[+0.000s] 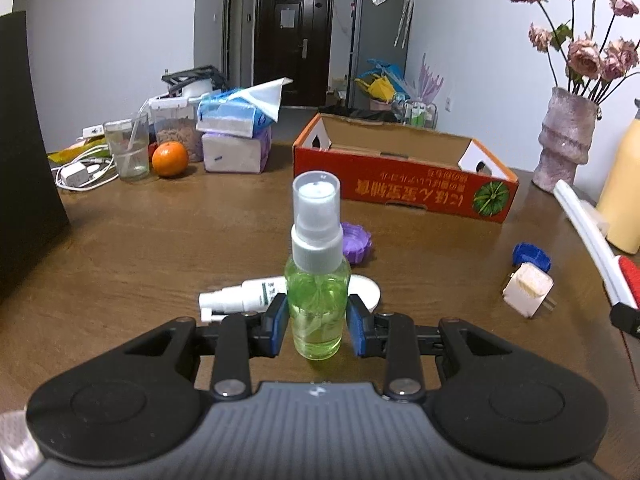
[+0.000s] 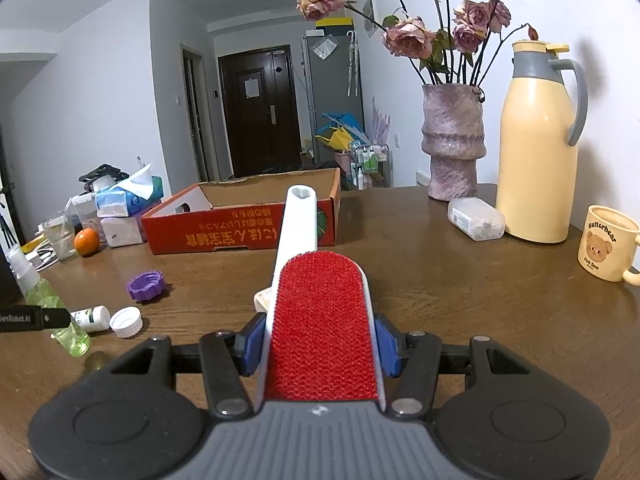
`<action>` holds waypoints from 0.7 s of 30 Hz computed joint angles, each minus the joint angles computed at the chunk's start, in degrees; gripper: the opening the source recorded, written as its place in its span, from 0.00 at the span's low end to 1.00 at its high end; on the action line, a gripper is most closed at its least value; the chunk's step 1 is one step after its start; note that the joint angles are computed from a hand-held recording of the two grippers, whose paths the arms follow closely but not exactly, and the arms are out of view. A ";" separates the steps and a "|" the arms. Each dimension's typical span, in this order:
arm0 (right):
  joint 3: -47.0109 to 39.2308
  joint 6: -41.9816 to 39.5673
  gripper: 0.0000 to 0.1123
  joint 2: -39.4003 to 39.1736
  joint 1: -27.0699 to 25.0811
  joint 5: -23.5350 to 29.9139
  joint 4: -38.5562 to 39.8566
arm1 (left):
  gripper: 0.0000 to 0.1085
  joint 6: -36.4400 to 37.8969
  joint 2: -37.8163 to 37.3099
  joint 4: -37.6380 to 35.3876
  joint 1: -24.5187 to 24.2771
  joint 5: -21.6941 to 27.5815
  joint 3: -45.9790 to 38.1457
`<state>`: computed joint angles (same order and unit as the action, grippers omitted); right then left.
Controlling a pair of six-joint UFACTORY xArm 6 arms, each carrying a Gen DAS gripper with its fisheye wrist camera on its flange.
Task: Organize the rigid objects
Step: 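Lift the green spray bottle upright with the left tool while the right tool holds the lint roller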
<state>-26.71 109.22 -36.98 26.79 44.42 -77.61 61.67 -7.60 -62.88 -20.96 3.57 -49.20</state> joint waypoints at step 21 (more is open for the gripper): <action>-7.80 1.41 0.49 6.51 -4.96 -5.02 -6.70 | 0.29 5.62 1.26 -7.25 -5.21 -1.30 -7.03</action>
